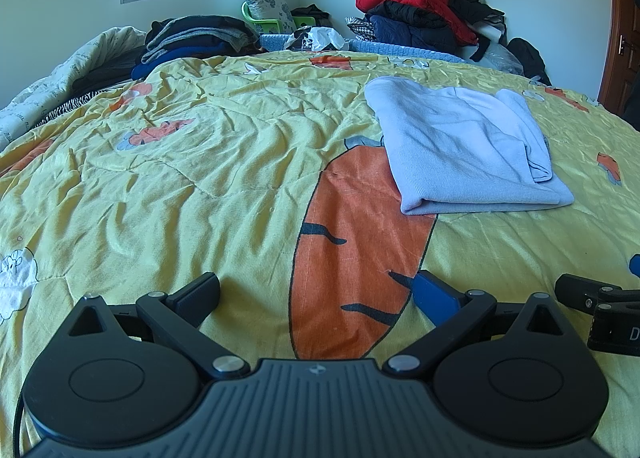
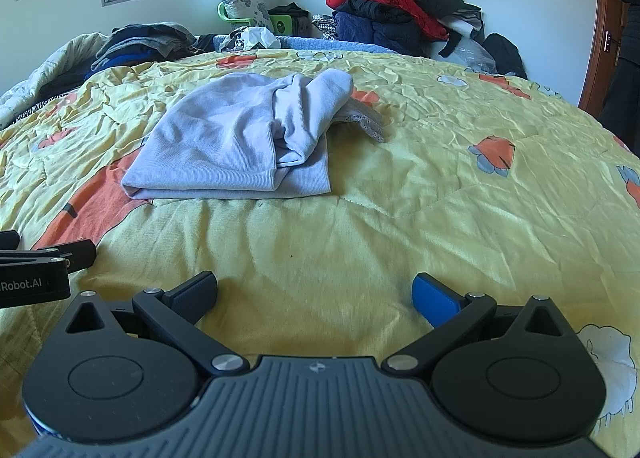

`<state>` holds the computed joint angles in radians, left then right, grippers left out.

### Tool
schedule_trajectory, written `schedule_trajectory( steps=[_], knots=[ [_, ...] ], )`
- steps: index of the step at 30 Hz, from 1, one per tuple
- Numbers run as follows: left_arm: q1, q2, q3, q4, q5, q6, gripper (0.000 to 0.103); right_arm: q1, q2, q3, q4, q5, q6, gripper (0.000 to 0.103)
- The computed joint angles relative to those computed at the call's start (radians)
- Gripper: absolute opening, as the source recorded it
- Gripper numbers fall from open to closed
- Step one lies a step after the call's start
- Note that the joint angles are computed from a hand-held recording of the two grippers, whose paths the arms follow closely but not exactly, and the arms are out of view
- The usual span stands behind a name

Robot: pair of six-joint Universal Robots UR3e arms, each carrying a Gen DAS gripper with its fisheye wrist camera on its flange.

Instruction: Fold small clothes

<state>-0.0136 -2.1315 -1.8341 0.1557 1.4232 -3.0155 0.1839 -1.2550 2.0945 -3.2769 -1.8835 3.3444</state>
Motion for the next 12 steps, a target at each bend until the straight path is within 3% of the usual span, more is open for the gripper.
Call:
schedule_trajectory(
  steps=[12],
  knots=[
    [0.002,-0.001,0.0,0.0,-0.002,0.0,0.103,-0.001,0.0,0.001,-0.001,0.0,0.0,0.103]
  ],
)
